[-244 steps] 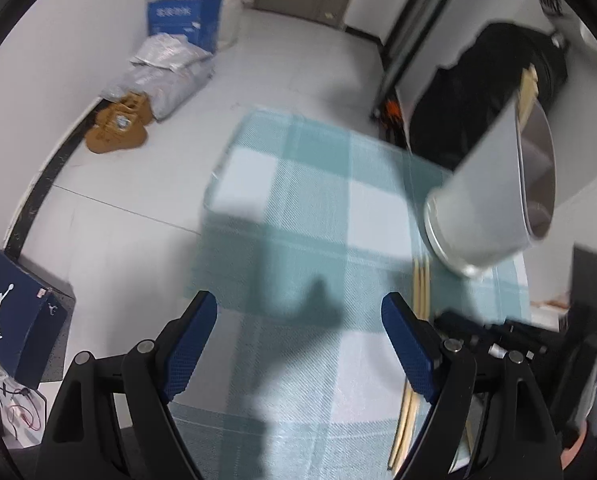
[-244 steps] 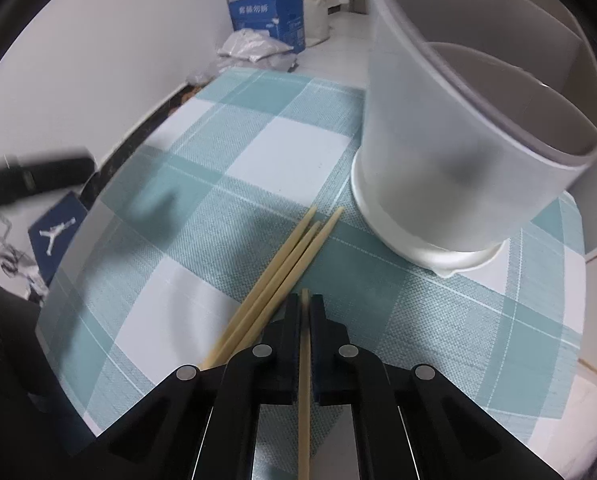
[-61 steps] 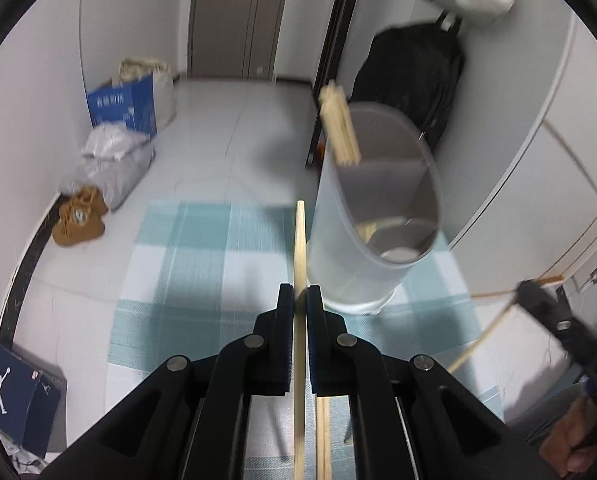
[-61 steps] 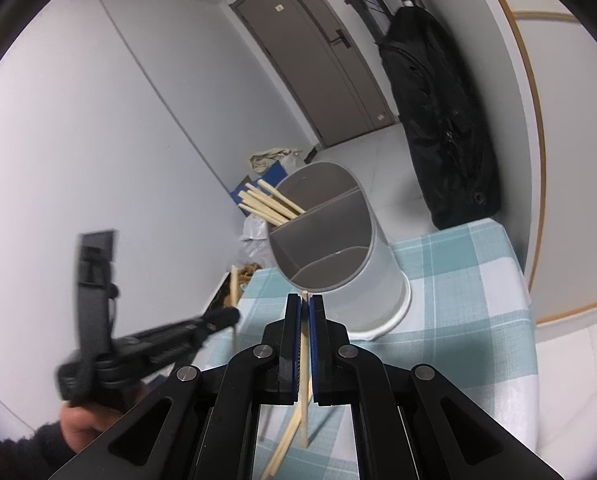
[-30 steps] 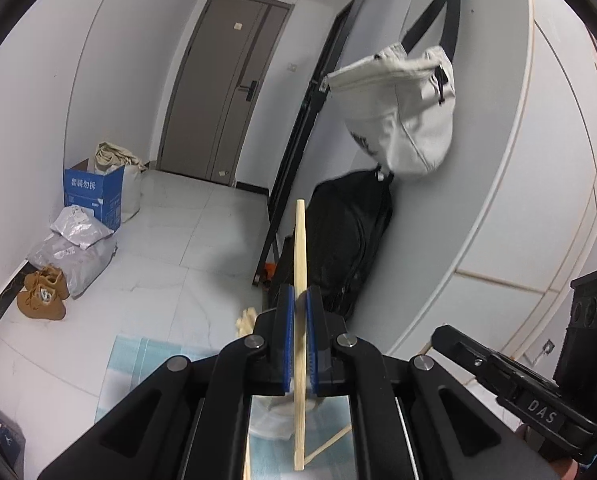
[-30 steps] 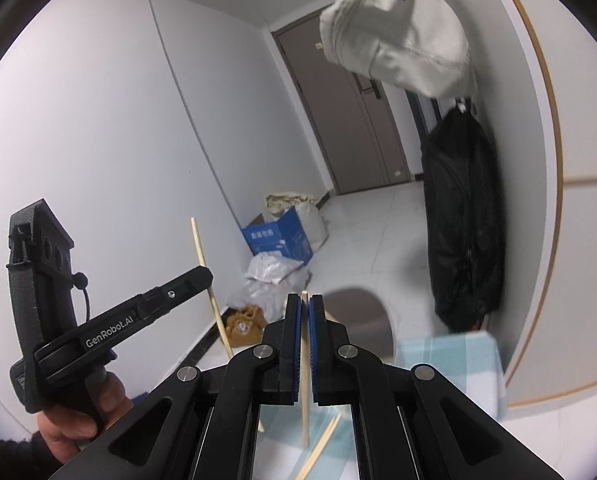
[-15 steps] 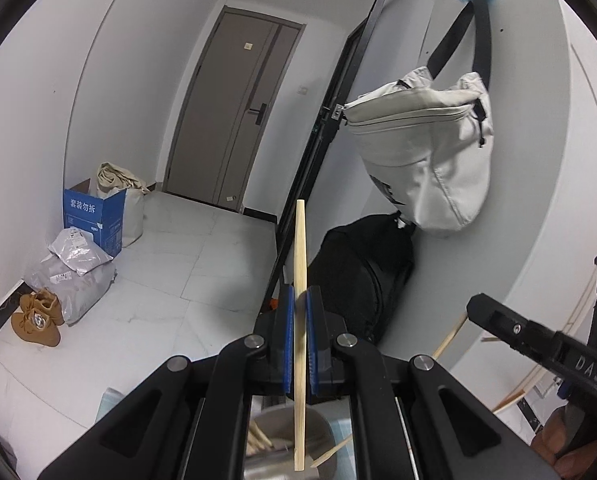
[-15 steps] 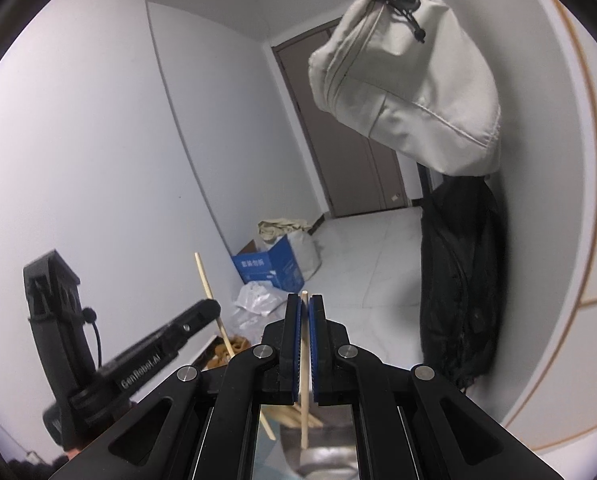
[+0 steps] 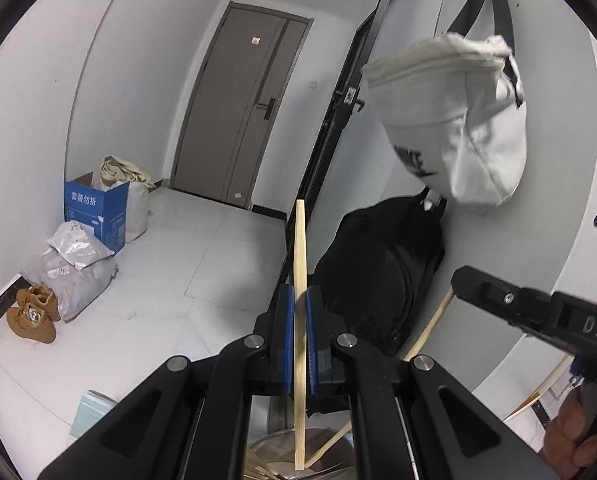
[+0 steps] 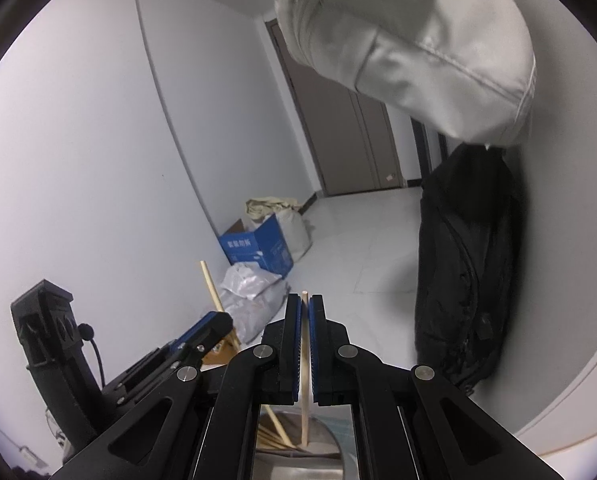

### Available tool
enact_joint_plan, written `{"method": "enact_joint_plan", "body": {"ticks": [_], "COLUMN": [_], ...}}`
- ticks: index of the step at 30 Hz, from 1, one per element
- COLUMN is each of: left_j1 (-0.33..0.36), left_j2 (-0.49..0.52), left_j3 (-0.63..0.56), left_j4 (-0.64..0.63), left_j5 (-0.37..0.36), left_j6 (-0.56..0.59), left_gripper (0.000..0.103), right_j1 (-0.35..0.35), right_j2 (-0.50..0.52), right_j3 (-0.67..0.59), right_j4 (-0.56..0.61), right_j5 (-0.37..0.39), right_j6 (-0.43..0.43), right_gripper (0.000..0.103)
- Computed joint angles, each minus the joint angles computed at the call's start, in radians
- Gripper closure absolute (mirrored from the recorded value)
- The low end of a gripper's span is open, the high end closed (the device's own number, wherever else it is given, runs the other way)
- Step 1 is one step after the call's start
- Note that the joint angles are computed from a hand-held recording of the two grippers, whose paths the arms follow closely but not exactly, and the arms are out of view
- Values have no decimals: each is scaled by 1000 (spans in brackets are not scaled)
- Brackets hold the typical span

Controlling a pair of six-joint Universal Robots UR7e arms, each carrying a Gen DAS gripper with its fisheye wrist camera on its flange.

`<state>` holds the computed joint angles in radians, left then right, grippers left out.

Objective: Organize utensils
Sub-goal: 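Raise both held chopsticks up over the white utensil holder, then open both tools to drop the chopsticks into the white holder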

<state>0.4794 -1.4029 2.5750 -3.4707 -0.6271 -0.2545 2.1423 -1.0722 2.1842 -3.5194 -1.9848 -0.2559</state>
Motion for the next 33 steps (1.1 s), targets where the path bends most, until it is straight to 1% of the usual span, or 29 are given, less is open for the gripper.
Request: {"method": "enact_joint_plan", "body": {"ticks": [2, 5, 7, 10, 13, 15, 16, 20, 24, 28, 30, 31, 33], "left_j1": [8, 3, -8, -6, 7, 9, 13, 1, -27, -10, -8, -2, -15], "left_j2": [18, 47, 49, 34, -10, -30, -52, -118, -172, -211, -238, -252, -280], "left_j3": [7, 9, 16, 19, 17, 19, 16, 17, 17, 9, 10, 5, 5], "left_j4": [-23, -54, -63, -43, 26, 62, 105, 236, 346, 432, 472, 498, 541], "left_j5": [-13, -5, 6, -13, -61, -73, -90, -111, -116, -159, -170, -193, -187], "left_j6": [9, 41, 62, 76, 72, 66, 58, 14, -12, -35, -58, -58, -69], "left_gripper": [101, 101, 101, 101, 101, 101, 101, 101, 101, 101, 101, 101, 101], "right_j1": [-9, -22, -26, -31, -31, -32, -32, -37, -41, -46, -50, -51, -52], "right_j2": [3, 7, 9, 13, 16, 15, 16, 13, 22, 28, 30, 32, 35], "right_j3": [2, 6, 11, 17, 22, 25, 29, 37, 50, 57, 58, 58, 58], "right_j4": [2, 4, 4, 9, 24, 39, 40, 53, 43, 47, 56, 59, 69], "right_j5": [2, 10, 14, 18, 16, 21, 21, 29, 40, 55, 65, 64, 64], "right_j6": [-7, -15, -18, -26, -35, -36, -36, -25, -3, 21, 43, 51, 66], "right_gripper": [100, 100, 100, 100, 100, 100, 100, 99, 99, 99, 98, 98, 97]}}
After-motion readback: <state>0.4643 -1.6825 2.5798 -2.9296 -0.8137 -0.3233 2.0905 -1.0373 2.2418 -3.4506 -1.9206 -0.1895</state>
